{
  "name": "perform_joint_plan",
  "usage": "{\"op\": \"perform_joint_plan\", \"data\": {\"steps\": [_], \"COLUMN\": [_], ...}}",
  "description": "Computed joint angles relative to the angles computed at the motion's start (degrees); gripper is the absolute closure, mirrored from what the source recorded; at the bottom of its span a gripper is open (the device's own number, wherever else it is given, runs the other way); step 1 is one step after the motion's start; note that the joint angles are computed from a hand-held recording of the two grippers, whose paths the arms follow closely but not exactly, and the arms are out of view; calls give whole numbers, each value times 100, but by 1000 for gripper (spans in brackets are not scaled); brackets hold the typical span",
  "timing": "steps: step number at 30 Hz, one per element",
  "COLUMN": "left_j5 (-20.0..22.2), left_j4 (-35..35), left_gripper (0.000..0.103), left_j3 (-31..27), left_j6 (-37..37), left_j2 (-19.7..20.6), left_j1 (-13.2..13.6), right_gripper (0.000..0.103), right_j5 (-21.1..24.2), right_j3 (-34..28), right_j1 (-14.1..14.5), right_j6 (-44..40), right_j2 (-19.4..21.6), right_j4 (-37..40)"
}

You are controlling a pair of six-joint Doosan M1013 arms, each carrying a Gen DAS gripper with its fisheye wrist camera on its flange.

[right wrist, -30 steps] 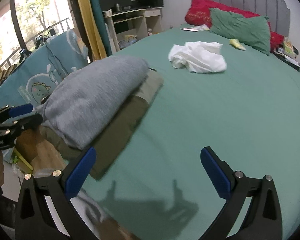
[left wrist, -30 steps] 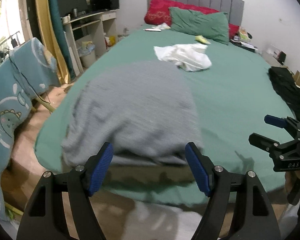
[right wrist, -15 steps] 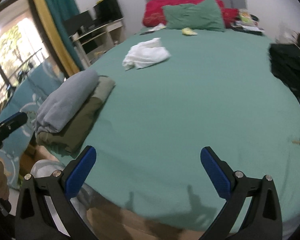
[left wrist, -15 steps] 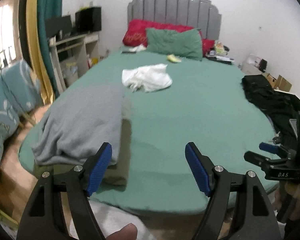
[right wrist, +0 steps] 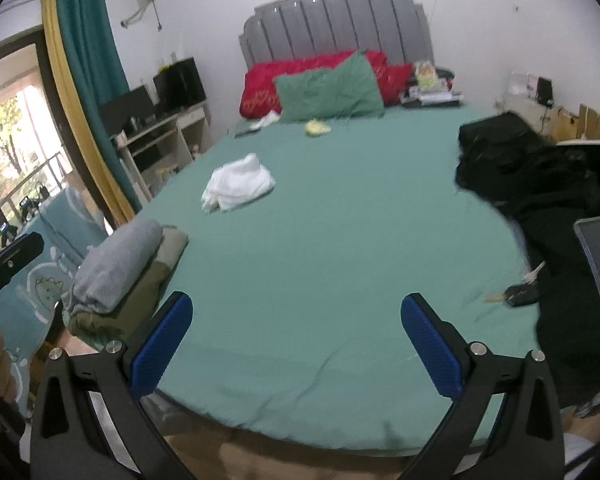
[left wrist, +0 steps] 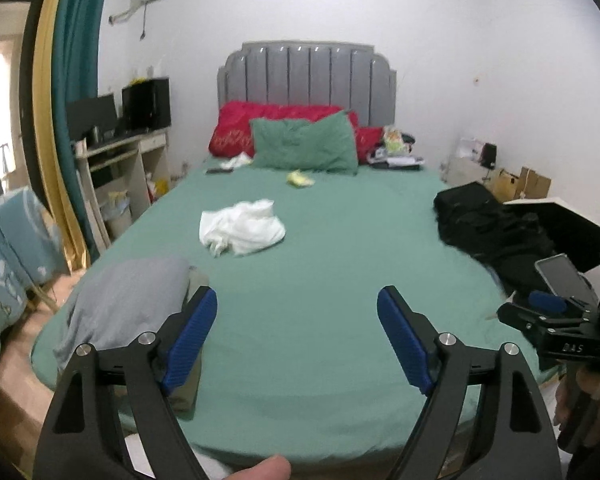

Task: Fold large clothes

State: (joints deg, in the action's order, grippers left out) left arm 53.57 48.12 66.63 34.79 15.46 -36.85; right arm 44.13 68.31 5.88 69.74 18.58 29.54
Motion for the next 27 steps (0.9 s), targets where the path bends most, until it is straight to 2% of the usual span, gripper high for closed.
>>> {"op": "perform_joint_plan", "data": {"steps": [7,13,20,23,27], "left_j5": [-200,-85,13,144,189], "left_j4": [680,1161,1498,1504,1442], "left_gripper": [18,18,18,18,18], "left_j3": [-86,-67,8,11,57], "left_j6": [-543,-1002,-1184,-1212,-1235], "left_j2": [-41,-92,-139,-133,-147], "left_j1": [-197,-324,-394,-379,-308], "right_gripper": [1,1,1,1,1], "right_j5": [-550,-934,-1404,-1473,-1407], "right_j3": [217,386,628,651,639], "right_j1": [-110,-143,-156,-130,-61], "right_j6": [-316,-766,-1476,-1636,-1547], "right_j2": [-356,-630,-851,-839,-782], "right_j4": [205,513,1345,1489,1309]}}
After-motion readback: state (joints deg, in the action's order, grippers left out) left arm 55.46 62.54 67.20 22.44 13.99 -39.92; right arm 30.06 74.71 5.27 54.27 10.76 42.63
